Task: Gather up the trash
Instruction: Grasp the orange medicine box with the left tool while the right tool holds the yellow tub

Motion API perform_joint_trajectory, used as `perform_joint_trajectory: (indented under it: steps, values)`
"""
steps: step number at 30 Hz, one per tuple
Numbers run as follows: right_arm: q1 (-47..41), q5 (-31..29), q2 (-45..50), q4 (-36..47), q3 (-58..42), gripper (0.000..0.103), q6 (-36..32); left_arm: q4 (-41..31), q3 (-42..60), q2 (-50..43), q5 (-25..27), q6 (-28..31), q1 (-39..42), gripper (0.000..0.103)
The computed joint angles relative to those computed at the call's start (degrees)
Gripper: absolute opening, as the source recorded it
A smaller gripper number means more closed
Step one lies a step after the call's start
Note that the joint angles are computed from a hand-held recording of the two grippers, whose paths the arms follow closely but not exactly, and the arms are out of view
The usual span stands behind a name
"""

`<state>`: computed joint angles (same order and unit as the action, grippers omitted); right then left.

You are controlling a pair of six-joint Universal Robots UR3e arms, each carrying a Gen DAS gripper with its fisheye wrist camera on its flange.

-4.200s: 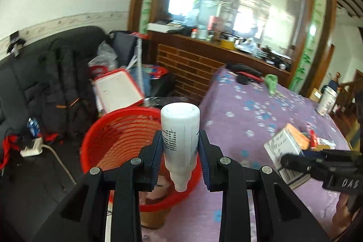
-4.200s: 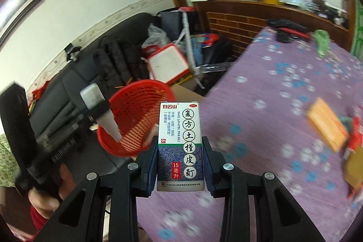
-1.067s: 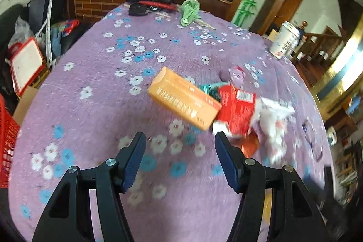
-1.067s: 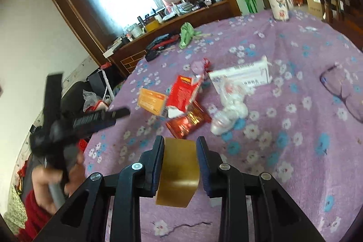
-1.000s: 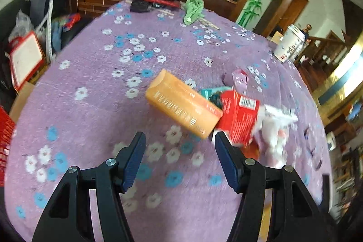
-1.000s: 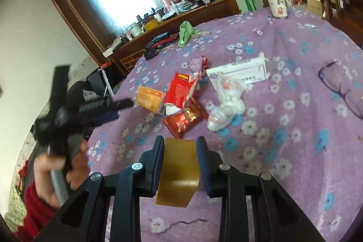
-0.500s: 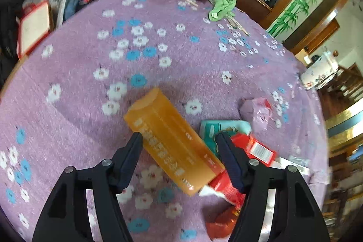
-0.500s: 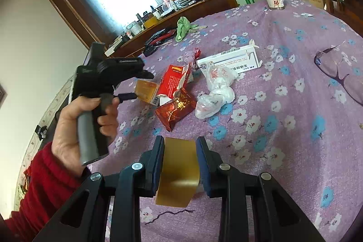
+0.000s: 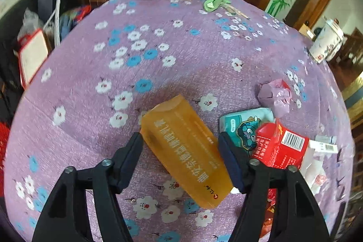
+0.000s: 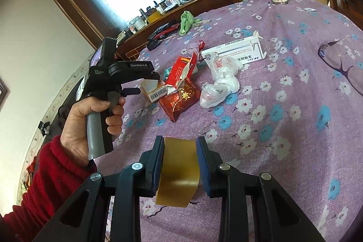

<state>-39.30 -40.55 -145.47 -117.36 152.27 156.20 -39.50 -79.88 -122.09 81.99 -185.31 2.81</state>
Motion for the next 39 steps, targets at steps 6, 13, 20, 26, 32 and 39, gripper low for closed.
perform_joint_trajectory:
  steps: [6, 13, 20, 26, 32, 39]
  values:
    - [-1.0, -0.1, -0.6, 1.7, -0.3, 0.031, -1.0, 1.0, -6.6, 4.7, -2.2, 4.1, 0.0, 0.068]
    - [-1.4, -0.2, -2.5, 4.0, -0.3, 0.031, -1.1, 2.9, -7.7, 5.0, -1.5, 5.1, -1.0, 0.069]
    - [-2.2, -0.2, -5.0, 7.7, -0.8, 0.031, -2.0, 1.7, -0.7, -1.3, -0.2, 1.9, -2.3, 0.068]
    - [-1.9, -0.2, -3.4, 6.0, -0.7, 0.031, -1.4, 4.2, -6.6, 2.9, -1.4, 7.1, -1.4, 0.047]
    - [-0.3, -1.7, -1.8, 3.3, -0.9, 0.033, -0.1, 10.5, -19.8, 11.1, -1.7, 14.3, 0.5, 0.046]
    - [2.7, -4.7, 0.8, -0.8, -0.1, 0.043, 2.3, 17.1, -35.5, 21.6, -3.4, 21.3, 2.6, 0.046]
